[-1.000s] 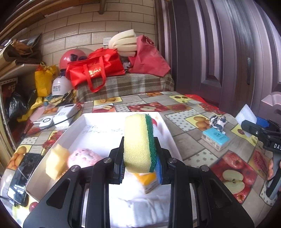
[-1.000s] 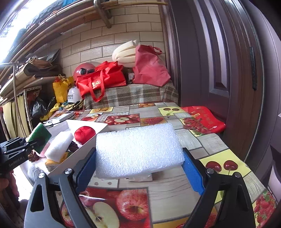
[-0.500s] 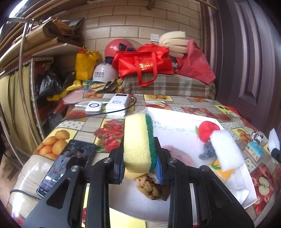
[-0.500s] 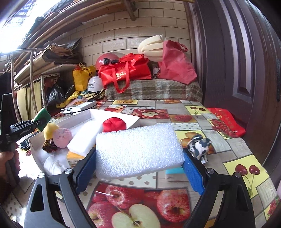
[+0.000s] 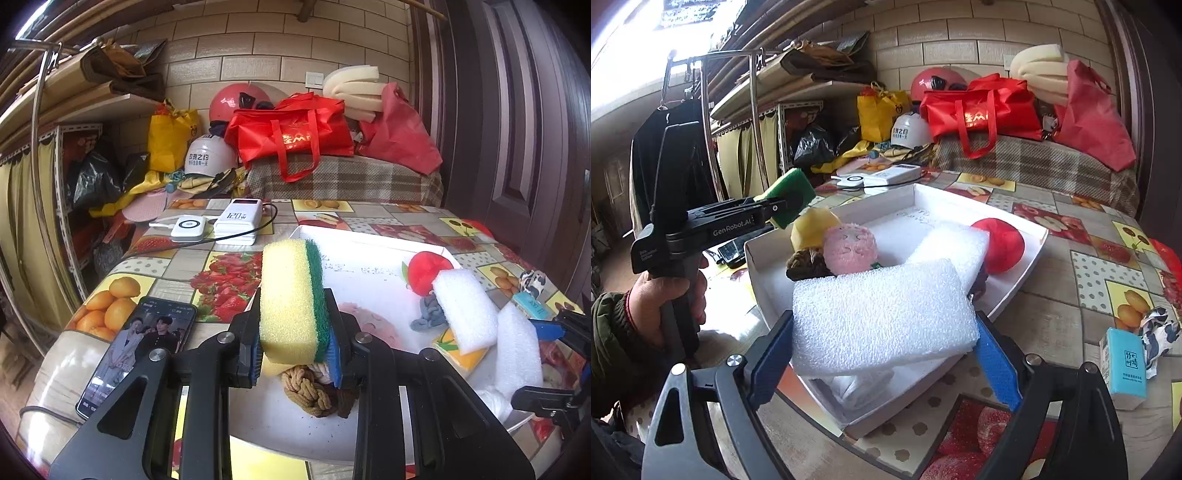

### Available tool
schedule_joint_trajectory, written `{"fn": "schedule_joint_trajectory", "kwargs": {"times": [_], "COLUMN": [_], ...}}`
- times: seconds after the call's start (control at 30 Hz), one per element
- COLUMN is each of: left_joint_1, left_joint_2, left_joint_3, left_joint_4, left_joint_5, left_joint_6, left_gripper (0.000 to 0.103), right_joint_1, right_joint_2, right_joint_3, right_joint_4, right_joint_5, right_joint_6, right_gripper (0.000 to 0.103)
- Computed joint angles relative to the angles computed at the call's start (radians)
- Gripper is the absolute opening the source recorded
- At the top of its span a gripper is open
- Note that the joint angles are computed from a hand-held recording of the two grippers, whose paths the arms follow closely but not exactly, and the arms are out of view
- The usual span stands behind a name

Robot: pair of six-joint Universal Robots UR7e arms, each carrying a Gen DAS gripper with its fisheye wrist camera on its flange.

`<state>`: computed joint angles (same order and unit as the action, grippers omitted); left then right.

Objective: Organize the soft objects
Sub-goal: 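Lower the sponge and foam block into the tray and open both grippers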

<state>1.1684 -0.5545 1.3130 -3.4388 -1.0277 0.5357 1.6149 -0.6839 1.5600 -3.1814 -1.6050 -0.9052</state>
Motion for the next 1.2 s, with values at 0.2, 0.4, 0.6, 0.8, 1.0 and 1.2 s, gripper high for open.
{"fn": "schedule_joint_trajectory", "kwargs": {"times": [0.2,0.4,0.6,0.8,1.0,1.2], "left_joint_1": [-0.002,-0.007,-0.015,-0.027,-0.031,-0.024], "left_joint_2": [0.001,0.006,0.015,0.077,0.087,0.079], "left_joint_3": [0.003,0.001,-0.009,-0.122,-0.131,-0.113], "left_joint_4": [0.0,0.002,0.07,0.2,0.183,0.114], "left_joint_5": [-0.01,-0.005,-0.048,-0.024,0.002,0.007], "left_joint_6": [0.019,0.023,-0.01,-0.132,-0.142,-0.175], "left_gripper": [0.027,0.027,0.027,0.027,0.04,0.092], "right_joint_1": [0.013,0.036,0.028,0.04,0.035,0.034], "right_joint_2": [0.057,0.167,0.152,0.15,0.148,0.155], "right_joint_3": [-0.107,-0.292,-0.247,-0.191,-0.206,-0.217], "right_joint_4": [0.042,0.082,0.001,-0.12,-0.098,-0.125], "right_joint_5": [-0.085,-0.142,-0.064,-0.051,-0.045,-0.066], "right_joint_6": [0.06,0.091,0.101,0.036,0.065,0.089], "right_gripper": [0.091,0.091,0.091,0.092,0.093,0.103]}}
